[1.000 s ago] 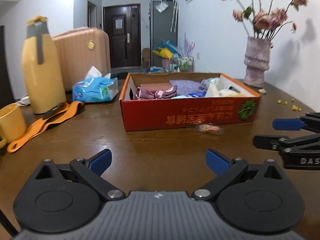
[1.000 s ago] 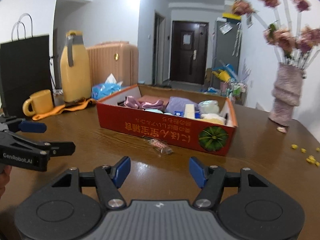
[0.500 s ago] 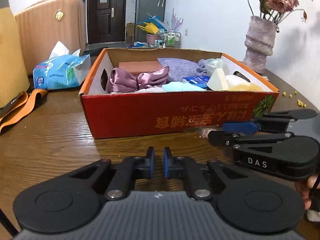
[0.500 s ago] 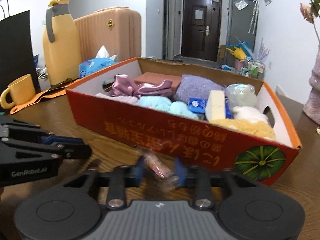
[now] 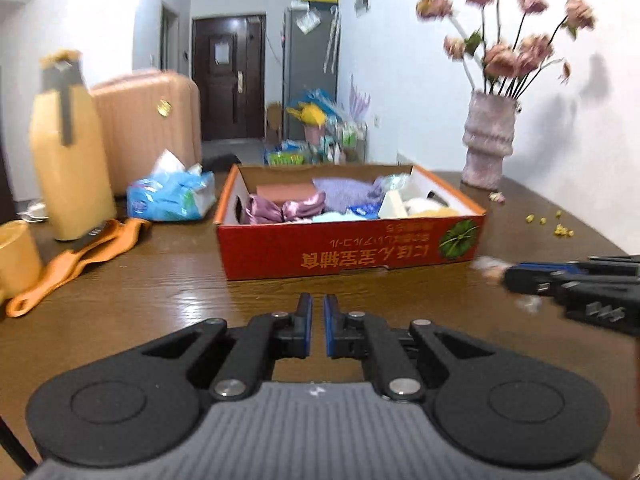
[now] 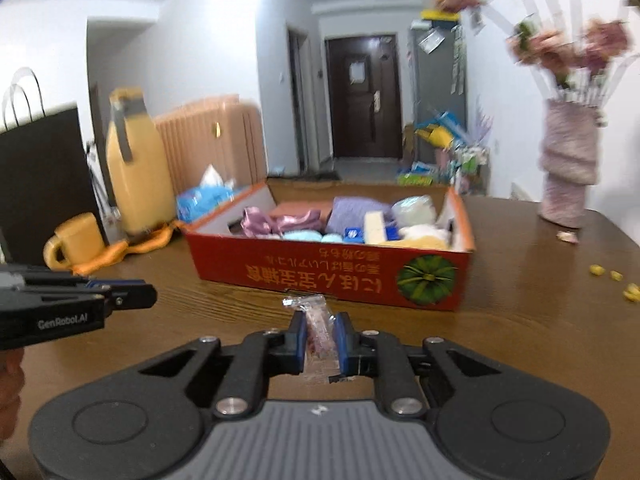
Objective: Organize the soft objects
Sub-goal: 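Carry the pink wrapper with the right tool into the box and release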
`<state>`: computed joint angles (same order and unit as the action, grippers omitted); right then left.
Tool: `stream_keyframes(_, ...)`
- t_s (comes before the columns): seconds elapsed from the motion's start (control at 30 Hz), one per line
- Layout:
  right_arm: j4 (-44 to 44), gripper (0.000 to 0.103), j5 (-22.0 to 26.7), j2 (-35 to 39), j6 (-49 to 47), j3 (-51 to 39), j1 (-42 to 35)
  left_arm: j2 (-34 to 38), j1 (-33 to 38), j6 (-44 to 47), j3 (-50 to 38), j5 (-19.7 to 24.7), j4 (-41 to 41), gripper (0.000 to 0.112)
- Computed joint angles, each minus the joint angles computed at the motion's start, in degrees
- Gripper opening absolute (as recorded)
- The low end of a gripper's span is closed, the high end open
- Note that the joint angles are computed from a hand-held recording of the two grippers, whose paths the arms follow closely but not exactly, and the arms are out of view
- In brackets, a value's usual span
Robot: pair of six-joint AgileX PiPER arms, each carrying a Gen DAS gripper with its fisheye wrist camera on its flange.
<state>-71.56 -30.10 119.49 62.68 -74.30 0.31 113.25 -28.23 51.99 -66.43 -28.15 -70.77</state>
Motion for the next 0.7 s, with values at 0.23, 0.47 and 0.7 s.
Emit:
stream_keyframes(0.23, 8.97, 0.015, -9.05, -12.07, -11.57, 17.82, -5.27, -9.2, -8.14, -5.2, 11.18, -9.71, 1.66, 0.007)
stream_keyframes(0.47, 10.78, 0.015, -12.33, -16.58, -14.53, 23.19, -6.23, -11.38, -12.24, -4.69, 13.42, -13.26, 0.03, 0.007)
stream_keyframes(0.7, 10.28, 0.015, -10.69, -15.12, -13.81, 20.29, -5.36, -10.49, -10.9, -5.33, 12.4, -12.07, 1.0, 0.007)
